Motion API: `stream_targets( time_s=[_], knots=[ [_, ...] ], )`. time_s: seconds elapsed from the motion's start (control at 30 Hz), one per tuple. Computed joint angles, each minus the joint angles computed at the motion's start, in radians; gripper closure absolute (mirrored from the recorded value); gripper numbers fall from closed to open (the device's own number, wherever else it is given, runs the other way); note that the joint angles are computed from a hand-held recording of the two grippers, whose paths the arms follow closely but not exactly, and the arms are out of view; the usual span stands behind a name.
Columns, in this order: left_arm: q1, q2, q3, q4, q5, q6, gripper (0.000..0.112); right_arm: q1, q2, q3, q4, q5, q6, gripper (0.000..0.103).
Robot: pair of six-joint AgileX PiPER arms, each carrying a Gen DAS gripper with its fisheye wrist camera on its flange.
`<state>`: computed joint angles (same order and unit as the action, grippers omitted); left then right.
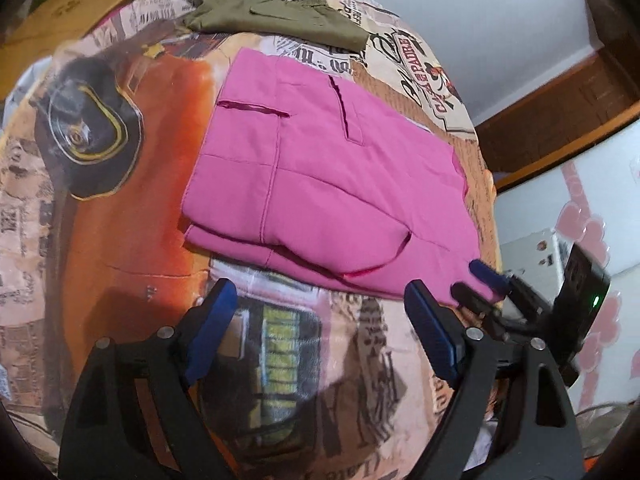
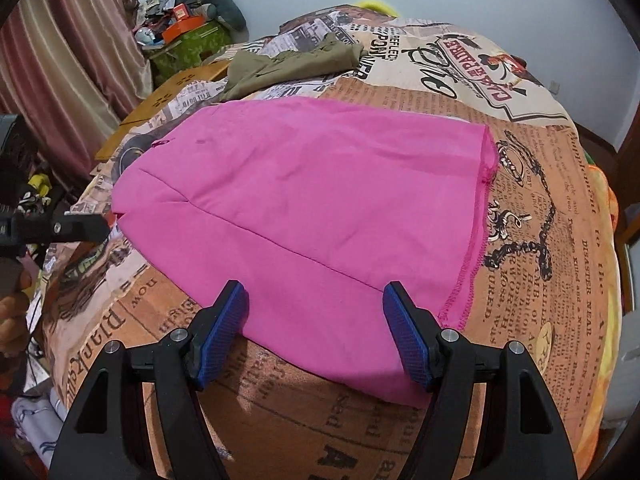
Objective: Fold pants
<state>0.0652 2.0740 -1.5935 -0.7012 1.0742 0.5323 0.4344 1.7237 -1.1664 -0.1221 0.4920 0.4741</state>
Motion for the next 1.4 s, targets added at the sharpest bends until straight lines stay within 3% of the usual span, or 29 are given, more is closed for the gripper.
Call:
stream_targets(
  time_s=[0.47, 0.6, 0.73, 1.0, 1.23, 1.4],
  knots=[
    [-0.016, 0.163, -0.237, 0.001, 0.043, -0.246, 0.028, -0.012, 0.012, -0.003, 0.05, -0.014, -0.053, 0.033],
    [0.004, 0.169, -0.246, 0.031, 0.031, -0.34, 0.061, -0.013, 0.013, -0.002, 0.059, -0.02, -0.059, 0.033],
    [0.022, 0.159, -0.223, 0.017, 0.018, -0.351, 0.074, -0.013, 0.013, -0.001, 0.059, -0.02, -0.059, 0.033],
    [-0.07, 0.014, -0.074, 0.168, -0.194, -0.298, 0.093, -0.015, 0.014, -0.001, 0.062, -0.02, -0.063, 0.033],
    [-0.097, -0.094, -0.006, 0.231, -0.259, -0.209, 0.096, -0.017, 0.008, -0.001, 0.071, -0.016, -0.067, 0.034],
    [-0.186, -0.246, 0.146, 0.531, -0.452, -0.325, 0.097, -0.02, -0.027, 0.012, 0.081, -0.005, -0.056, 0.034]
  ],
)
